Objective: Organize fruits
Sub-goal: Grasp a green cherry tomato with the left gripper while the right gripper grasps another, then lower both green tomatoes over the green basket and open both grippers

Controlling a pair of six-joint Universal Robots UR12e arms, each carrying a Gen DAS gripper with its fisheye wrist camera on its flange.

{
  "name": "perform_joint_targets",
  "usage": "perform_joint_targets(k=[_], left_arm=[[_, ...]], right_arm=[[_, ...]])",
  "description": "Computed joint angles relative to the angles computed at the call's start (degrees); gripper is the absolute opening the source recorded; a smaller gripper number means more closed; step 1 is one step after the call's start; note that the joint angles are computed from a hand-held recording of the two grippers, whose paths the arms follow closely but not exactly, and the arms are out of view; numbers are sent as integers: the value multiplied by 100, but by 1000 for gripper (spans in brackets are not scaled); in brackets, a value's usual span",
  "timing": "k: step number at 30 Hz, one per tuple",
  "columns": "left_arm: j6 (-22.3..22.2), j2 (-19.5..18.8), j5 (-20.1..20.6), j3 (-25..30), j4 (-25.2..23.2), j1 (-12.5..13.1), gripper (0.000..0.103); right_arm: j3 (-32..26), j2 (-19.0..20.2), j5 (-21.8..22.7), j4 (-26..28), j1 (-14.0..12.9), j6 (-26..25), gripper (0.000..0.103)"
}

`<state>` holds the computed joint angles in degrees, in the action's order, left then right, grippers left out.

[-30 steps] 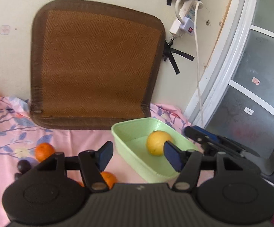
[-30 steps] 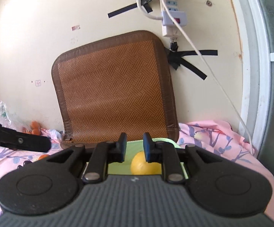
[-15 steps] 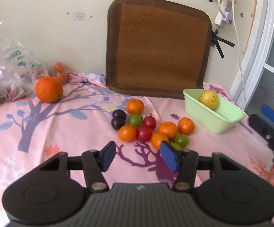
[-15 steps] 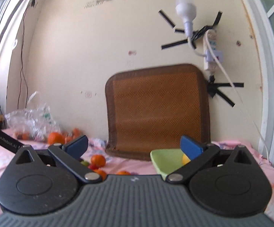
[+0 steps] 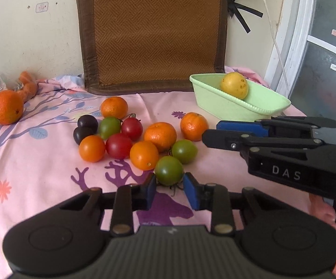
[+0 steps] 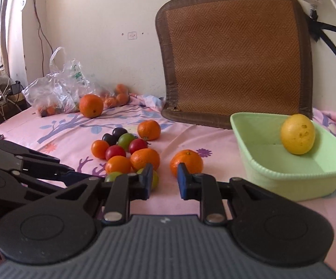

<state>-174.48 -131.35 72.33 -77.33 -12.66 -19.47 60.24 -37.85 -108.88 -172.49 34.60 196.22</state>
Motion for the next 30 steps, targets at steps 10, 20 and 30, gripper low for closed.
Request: perform_joint_targets(k=[10, 20, 30], left_arm=[[101, 154, -272, -232, 97, 151, 25], [-16, 26, -151, -39, 3, 97, 27], [-192, -173, -1134, 531, 57, -6, 28]], right_arm=[[-320, 102, 832, 760, -137, 424, 32], [356, -205, 41, 144, 39, 109, 30], [712, -212, -1979, -1413, 87, -293, 30]])
